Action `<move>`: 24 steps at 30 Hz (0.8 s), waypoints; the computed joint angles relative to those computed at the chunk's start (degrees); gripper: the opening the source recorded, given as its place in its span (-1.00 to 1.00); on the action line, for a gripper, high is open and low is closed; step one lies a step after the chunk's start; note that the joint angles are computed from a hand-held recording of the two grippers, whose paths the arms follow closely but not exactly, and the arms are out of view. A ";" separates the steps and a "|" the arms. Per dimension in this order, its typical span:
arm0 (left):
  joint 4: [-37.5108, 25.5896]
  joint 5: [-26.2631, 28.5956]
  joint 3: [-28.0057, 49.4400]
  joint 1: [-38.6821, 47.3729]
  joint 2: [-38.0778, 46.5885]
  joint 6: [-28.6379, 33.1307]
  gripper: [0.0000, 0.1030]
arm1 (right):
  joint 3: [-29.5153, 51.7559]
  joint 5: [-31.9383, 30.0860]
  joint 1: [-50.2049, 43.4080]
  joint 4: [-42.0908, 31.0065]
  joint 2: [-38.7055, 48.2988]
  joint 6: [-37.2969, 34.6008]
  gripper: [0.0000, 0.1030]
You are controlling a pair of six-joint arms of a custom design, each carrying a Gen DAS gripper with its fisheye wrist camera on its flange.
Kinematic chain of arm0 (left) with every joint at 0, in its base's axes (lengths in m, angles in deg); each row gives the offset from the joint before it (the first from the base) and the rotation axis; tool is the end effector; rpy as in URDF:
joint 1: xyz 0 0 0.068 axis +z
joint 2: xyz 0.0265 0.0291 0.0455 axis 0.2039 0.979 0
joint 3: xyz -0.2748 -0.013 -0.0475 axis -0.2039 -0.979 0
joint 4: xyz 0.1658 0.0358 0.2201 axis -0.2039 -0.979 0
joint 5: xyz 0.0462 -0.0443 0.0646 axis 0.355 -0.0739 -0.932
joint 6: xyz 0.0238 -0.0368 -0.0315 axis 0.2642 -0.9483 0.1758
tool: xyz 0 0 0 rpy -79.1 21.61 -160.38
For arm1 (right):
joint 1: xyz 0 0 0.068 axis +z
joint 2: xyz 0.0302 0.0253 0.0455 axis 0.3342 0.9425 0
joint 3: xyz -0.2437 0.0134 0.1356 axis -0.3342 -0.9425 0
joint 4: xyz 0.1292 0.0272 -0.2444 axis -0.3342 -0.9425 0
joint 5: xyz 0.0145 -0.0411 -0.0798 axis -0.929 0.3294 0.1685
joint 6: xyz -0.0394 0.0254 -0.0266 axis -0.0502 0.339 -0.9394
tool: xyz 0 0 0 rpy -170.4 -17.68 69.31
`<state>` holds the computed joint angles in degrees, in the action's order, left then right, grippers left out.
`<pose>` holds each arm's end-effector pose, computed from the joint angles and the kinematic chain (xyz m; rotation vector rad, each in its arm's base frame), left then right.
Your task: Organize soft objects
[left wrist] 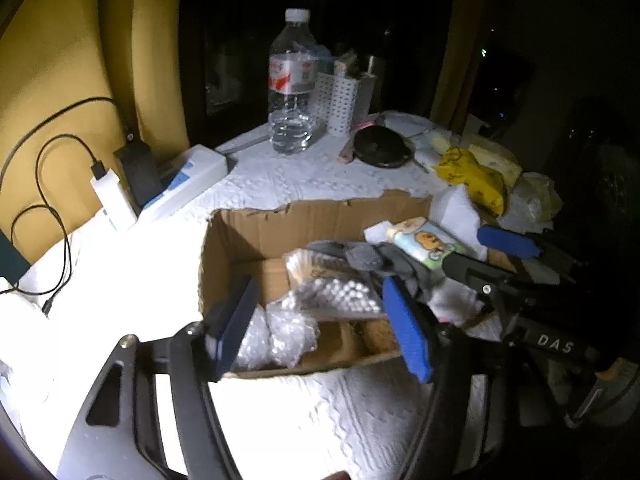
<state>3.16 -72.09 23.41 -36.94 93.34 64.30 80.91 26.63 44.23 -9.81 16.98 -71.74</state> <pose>0.2193 -0.2392 0.2344 0.4464 2.3363 -0.3783 0.1668 0.0707 0.2274 -0.0947 2.3580 0.1643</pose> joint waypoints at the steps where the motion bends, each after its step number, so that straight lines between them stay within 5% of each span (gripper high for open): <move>1: -0.14 -0.27 -0.23 -0.35 -0.60 -0.24 0.38 | 0.12 0.55 0.50 -0.84 -0.73 0.38 0.20; 24: -9.86 -8.00 -3.97 -9.45 -14.10 -5.87 0.43 | 7.48 23.48 28.05 -25.60 -10.93 23.19 0.20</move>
<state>-6.70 -80.09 19.44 -46.39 79.24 58.43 88.40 50.11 72.27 -35.41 6.06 -48.55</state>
